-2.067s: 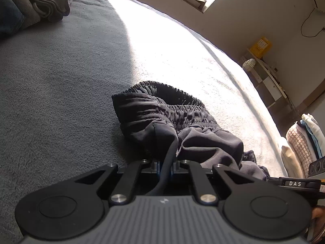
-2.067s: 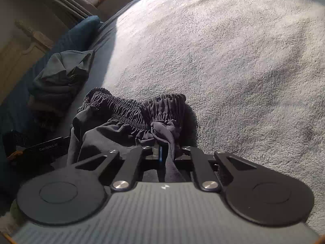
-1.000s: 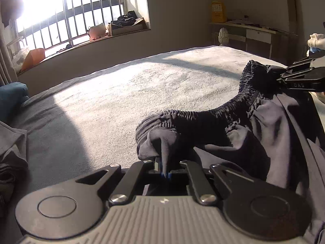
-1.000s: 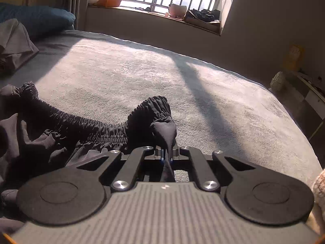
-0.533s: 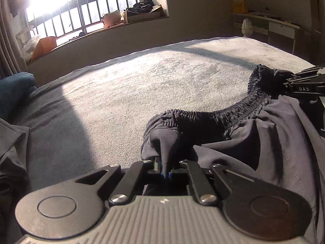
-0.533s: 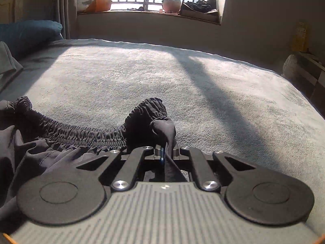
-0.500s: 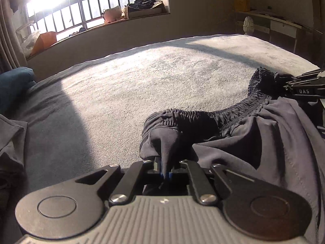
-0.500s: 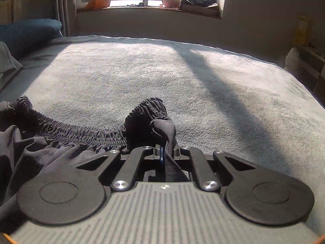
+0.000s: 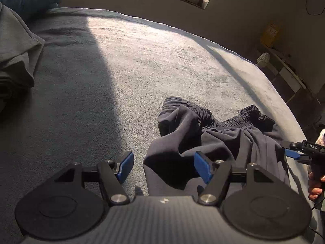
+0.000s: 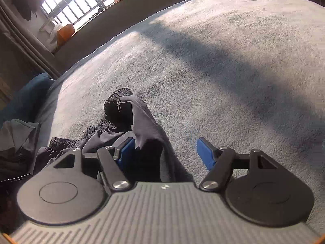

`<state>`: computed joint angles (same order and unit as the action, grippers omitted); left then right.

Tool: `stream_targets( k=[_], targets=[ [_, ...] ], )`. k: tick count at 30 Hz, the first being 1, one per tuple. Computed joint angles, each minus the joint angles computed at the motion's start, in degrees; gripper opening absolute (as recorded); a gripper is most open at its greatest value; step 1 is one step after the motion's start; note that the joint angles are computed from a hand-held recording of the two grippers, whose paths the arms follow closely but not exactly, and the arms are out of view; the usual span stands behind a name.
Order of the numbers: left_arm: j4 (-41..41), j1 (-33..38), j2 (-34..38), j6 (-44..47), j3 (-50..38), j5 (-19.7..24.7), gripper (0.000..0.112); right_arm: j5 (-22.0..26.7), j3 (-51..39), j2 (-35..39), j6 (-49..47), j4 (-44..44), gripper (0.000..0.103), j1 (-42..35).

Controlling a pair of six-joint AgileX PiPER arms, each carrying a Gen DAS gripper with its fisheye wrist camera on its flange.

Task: Fold clothes
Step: 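Open both tools and release the waistband onto the bed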

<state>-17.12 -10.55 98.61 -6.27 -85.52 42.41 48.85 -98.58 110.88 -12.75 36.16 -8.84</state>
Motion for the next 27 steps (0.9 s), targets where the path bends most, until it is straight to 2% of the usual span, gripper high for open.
stream_targets(
  k=[6,9,12,14,16,17,20,22,24,27],
  targets=[
    [-9.9,4.0,-16.2,8.9,14.3,5.4,0.069,7.7,21.4,-15.0,-7.1,12.8,0.07,-10.3],
    [-12.7,4.8,-25.1,10.9,21.6,9.4,0.07,10.5,32.0,-22.2,-8.8,14.9,0.071,-13.6],
    [-13.7,3.8,-33.7,10.9,28.0,12.7,0.071,14.3,41.3,-28.9,-10.1,16.9,0.071,-17.8],
    [-11.5,0.1,-38.9,8.2,31.7,13.2,0.074,16.9,47.0,-33.0,-10.8,19.2,0.071,-21.2],
    [-3.0,-9.0,-43.3,-1.4,34.2,11.8,0.075,19.7,50.7,-36.6,-9.7,19.6,0.071,-23.6],
    [2.7,-14.7,-45.0,-7.2,35.4,10.6,0.075,19.5,52.0,-39.4,-8.9,19.0,0.071,-24.0],
    [18.4,-31.9,-48.9,-24.2,37.5,11.8,0.075,17.6,53.4,-48.6,-7.1,15.7,0.071,-21.9],
    [28.4,-43.3,-49.9,-34.2,38.2,14.0,0.075,15.1,52.7,-54.6,-6.3,12.7,0.071,-17.2],
    [37.0,-54.8,-49.7,-42.3,38.4,17.5,0.075,11.7,51.2,-59.0,-5.4,9.6,0.071,-9.1],
    [50.8,-72.0,-46.7,-54.7,38.9,25.0,0.074,9.3,48.9,-60.9,-6.2,8.3,0.071,2.4]
  ],
)
